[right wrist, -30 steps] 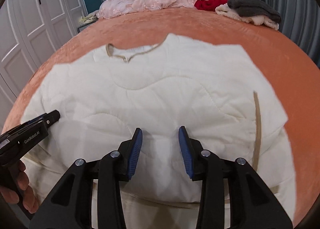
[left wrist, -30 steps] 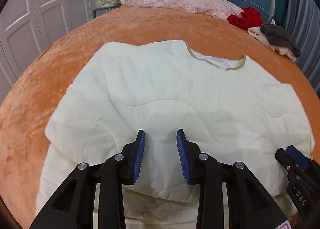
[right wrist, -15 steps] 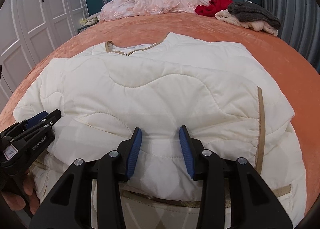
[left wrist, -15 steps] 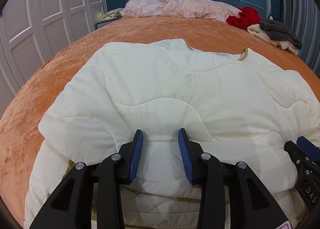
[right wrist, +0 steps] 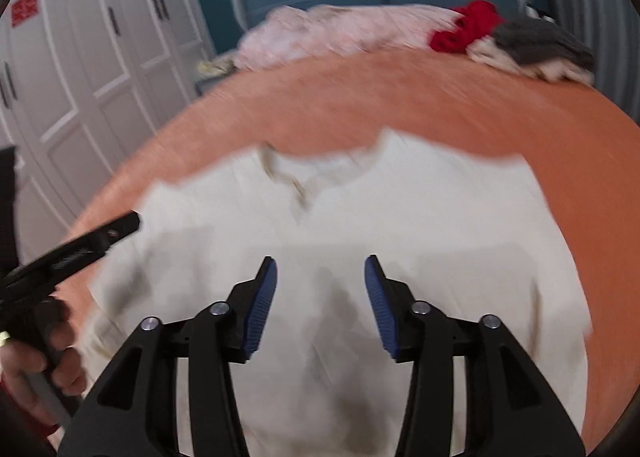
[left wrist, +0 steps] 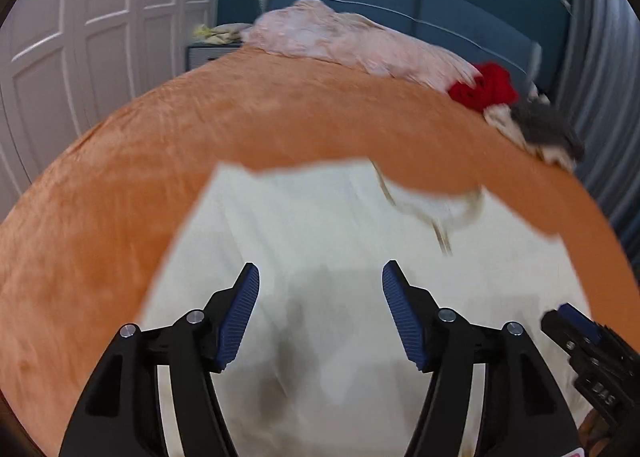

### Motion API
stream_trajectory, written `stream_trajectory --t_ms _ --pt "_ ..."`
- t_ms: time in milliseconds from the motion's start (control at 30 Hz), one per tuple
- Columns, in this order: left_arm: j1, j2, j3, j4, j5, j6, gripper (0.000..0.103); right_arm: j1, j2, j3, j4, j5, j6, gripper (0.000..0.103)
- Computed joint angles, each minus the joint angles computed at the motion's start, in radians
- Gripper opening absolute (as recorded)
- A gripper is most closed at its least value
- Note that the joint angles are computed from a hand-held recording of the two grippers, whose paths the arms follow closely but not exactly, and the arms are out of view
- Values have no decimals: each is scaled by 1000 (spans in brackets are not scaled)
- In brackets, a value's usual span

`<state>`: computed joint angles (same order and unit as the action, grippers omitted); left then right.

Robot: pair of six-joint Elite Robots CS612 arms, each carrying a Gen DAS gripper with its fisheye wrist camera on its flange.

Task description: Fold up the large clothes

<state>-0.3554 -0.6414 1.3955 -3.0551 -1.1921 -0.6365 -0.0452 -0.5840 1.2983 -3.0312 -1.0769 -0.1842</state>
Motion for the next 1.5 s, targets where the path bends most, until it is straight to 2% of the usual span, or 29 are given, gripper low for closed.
stream_trajectory --t_ms 67,133,167,267,367,433,500,533,567,600,633,667,767,967,1133,1200,1300,1333,1367,1433,1500 --pt "34 23 -70 62 -26 -43 62 15 44 -121 94 81 -1 59" --pt "66 58 -155 151 -36 -96 62 29 107 -262 213 147 20 60" --pt "78 76 -192 185 -48 -111 62 37 141 -333 268 157 39 60" --pt "110 125 -284 282 -104 -150 61 63 245 -543 435 137 65 60" --pt "120 166 -340 333 -115 -149 61 89 337 -720 571 75 36 59" --pt "120 185 -351 334 -109 -130 60 98 386 -814 658 64 22 58" --pt "116 195 -349 328 -87 -113 60 103 429 -891 732 75 14 52" --pt "110 201 -342 307 -58 -97 60 104 451 -934 781 81 2 41" --pt "107 203 -339 298 -41 -89 60 107 474 -980 844 85 -19 24" --pt "103 206 -337 291 -22 -79 60 109 478 -984 864 78 -47 14" --pt "100 207 -336 288 -6 -72 60 111 466 -957 843 66 -63 6" --pt "99 210 -340 289 1 -67 60 110 442 -901 780 61 -71 2" --pt "98 215 -338 269 13 -62 61 106 417 -831 666 47 -21 1" --pt "95 222 -337 247 34 -52 63 114 415 -794 580 -23 1 1" --pt "88 230 -350 268 68 -40 64 118 425 -799 549 -34 16 0" --pt "87 230 -351 270 71 -40 64 114 426 -800 549 -12 29 0" --pt "88 230 -354 279 65 -42 67 98 403 -760 493 37 100 9" --pt "89 230 -356 282 56 -42 72 88 381 -714 420 48 142 13" --pt "91 229 -360 289 44 -39 74 76 354 -663 340 57 184 24" --pt "93 216 -360 318 27 -35 75 56 310 -587 240 40 238 35" --pt "89 190 -323 237 5 -8 75 26 269 -523 178 20 294 35"
